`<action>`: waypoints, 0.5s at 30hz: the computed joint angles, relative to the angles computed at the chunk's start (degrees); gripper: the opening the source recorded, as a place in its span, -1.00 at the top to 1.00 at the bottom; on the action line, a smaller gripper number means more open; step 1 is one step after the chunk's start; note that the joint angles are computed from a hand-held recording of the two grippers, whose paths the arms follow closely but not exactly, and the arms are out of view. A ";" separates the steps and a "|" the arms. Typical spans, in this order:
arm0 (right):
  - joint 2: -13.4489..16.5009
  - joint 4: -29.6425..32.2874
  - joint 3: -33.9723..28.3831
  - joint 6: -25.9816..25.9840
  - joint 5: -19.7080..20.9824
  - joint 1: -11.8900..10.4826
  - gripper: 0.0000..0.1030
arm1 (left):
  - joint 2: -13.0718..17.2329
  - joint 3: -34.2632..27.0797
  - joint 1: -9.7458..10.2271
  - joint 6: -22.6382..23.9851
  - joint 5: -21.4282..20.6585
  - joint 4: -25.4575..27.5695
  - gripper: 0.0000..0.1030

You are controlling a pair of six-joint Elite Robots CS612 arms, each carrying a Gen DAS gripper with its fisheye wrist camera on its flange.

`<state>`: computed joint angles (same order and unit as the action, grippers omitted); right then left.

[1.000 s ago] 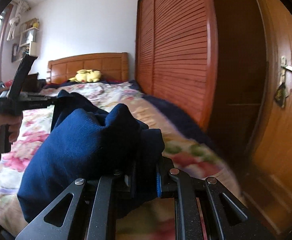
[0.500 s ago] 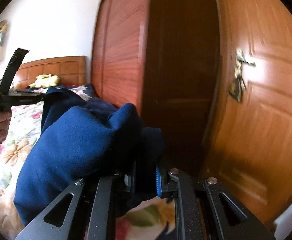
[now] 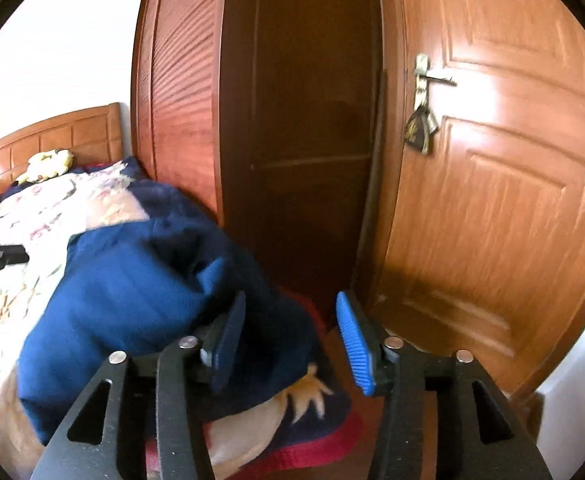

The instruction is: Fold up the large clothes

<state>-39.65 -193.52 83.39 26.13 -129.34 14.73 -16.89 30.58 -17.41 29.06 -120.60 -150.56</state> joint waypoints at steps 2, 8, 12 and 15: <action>-0.37 0.24 -0.17 -0.98 -1.69 0.92 -0.05 | -1.11 2.09 0.28 0.40 -2.25 -0.52 0.10; 0.57 -1.73 -2.45 -2.58 -6.21 3.41 -0.18 | -4.70 8.69 1.08 1.22 -6.04 -2.29 -0.57; 1.10 -1.69 -4.32 -4.42 -5.71 4.32 -0.19 | -7.05 13.73 1.53 1.21 -7.26 -7.26 -0.64; 1.61 -1.94 -4.65 -3.10 -1.23 4.48 -0.19 | -8.40 16.57 1.90 1.32 -7.47 -9.57 -0.64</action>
